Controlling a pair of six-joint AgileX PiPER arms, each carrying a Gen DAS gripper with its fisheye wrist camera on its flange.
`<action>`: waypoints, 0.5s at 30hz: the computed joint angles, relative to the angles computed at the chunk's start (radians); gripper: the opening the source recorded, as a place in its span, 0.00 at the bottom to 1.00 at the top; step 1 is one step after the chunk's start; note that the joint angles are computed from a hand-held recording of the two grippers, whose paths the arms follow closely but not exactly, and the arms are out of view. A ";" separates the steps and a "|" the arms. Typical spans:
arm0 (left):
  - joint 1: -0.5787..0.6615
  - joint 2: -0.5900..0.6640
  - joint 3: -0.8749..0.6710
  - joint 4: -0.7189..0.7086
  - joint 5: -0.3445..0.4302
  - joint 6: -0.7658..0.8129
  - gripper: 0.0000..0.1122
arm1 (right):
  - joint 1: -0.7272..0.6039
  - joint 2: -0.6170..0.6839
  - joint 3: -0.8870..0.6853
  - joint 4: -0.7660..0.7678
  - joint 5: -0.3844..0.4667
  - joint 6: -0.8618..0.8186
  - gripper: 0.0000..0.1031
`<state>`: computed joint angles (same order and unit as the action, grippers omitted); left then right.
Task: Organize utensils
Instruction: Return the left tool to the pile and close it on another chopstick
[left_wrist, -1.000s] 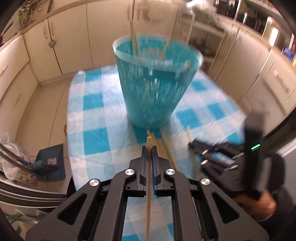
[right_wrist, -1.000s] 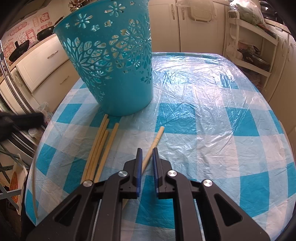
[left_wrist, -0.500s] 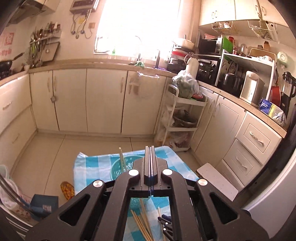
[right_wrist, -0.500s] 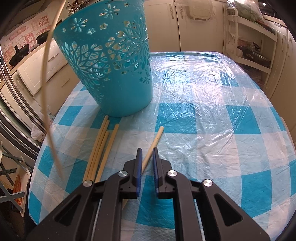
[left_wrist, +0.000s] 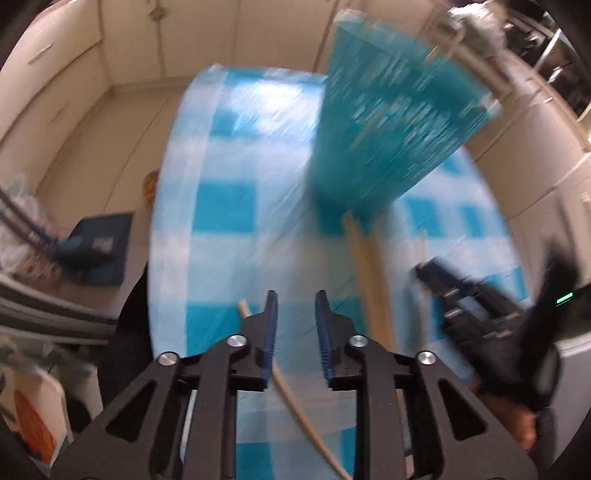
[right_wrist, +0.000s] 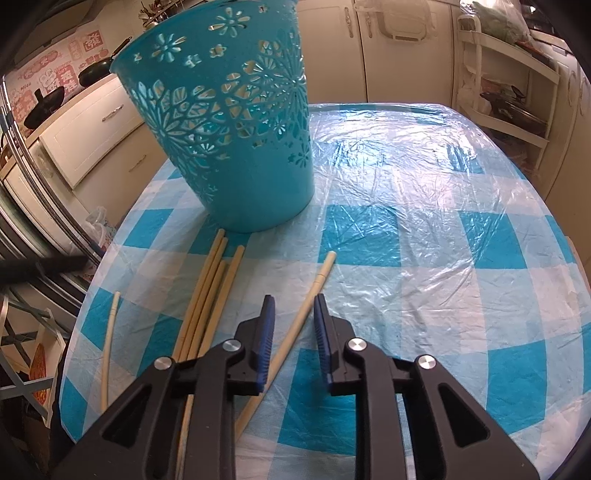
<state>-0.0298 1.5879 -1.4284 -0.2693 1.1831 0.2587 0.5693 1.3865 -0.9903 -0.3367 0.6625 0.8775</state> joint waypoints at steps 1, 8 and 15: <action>-0.006 -0.011 0.044 0.025 -0.023 -0.012 0.28 | 0.006 0.002 -0.001 -0.007 0.003 0.005 0.25; -0.113 -0.117 0.218 0.286 -0.167 -0.171 0.40 | 0.013 -0.003 0.006 -0.010 -0.001 0.011 0.26; -0.163 -0.107 0.231 0.338 -0.204 -0.202 0.34 | 0.007 -0.001 0.004 -0.005 -0.004 0.004 0.26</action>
<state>-0.1931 1.4813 -1.1975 0.0691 0.9794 0.0566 0.5762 1.3854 -0.9859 -0.3416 0.6590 0.8813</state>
